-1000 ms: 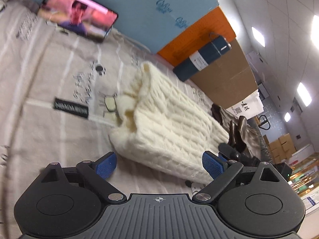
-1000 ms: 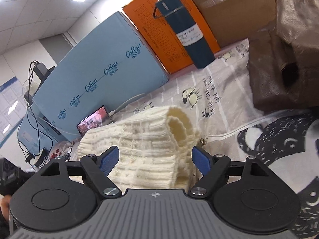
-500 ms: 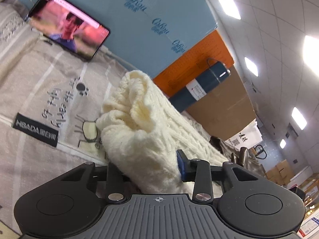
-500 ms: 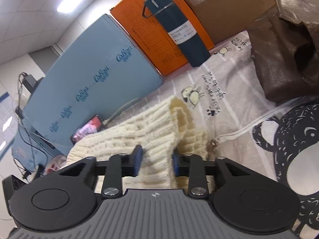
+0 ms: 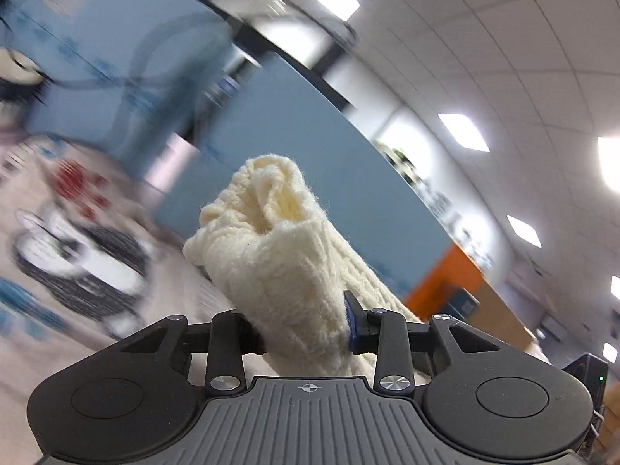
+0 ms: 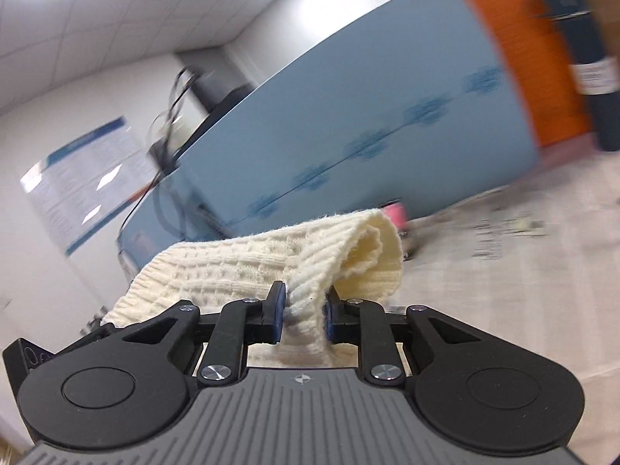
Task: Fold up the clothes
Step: 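Carry the rolled sweater with both grippers toward the pink table, then lower the rolled sweater onto the cloth and open both grippers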
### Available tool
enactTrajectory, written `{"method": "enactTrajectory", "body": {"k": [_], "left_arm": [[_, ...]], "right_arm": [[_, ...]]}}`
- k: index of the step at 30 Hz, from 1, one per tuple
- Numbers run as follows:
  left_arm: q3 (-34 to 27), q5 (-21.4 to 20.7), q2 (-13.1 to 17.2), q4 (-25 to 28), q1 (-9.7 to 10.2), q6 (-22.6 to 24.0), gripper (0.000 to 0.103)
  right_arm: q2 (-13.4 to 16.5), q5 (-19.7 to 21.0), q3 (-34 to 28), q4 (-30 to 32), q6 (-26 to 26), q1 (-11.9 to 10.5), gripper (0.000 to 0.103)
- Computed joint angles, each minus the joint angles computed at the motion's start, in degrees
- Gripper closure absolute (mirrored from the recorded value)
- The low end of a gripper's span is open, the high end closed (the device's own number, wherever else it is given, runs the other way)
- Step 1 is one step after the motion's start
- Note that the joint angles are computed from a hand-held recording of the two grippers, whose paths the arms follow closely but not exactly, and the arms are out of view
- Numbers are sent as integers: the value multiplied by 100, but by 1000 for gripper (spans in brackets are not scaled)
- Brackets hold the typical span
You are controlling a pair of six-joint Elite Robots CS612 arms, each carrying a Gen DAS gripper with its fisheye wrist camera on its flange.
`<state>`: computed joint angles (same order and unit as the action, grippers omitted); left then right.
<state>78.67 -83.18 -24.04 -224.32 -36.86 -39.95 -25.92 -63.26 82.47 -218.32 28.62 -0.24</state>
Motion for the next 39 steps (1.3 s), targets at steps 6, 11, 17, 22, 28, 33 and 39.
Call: {"method": "enactTrajectory", "body": {"k": [6,11,17,22,28,33,39], "left_arm": [[414,887,-195,-136,299,-47,70],[321,1346,-117,21,483,-244,70],[85,1602,19,505,592,-438,70],[55,1805,14,1086,585,-370,70],[403,2715,-309,1805,385,-139,29],[739,4414,-562,2533,-42,275,1],[963,4433,-752,3341,-175,-54,0]], "right_arm": [[540,339,-1520,1220,-542,498,85],[951,310,-2544,2039,-889,767,85],[1331,32,-3419,2807,-1412,970,85],[1588,-68,-3880,3332,-1709,1015,85],[1484,-287,-3555,3207,-1806,1037,57],[957,-808,-2501,2798,-2109,1075,26],[690,-1236,-1985,3280,-2526,1196,21]]}}
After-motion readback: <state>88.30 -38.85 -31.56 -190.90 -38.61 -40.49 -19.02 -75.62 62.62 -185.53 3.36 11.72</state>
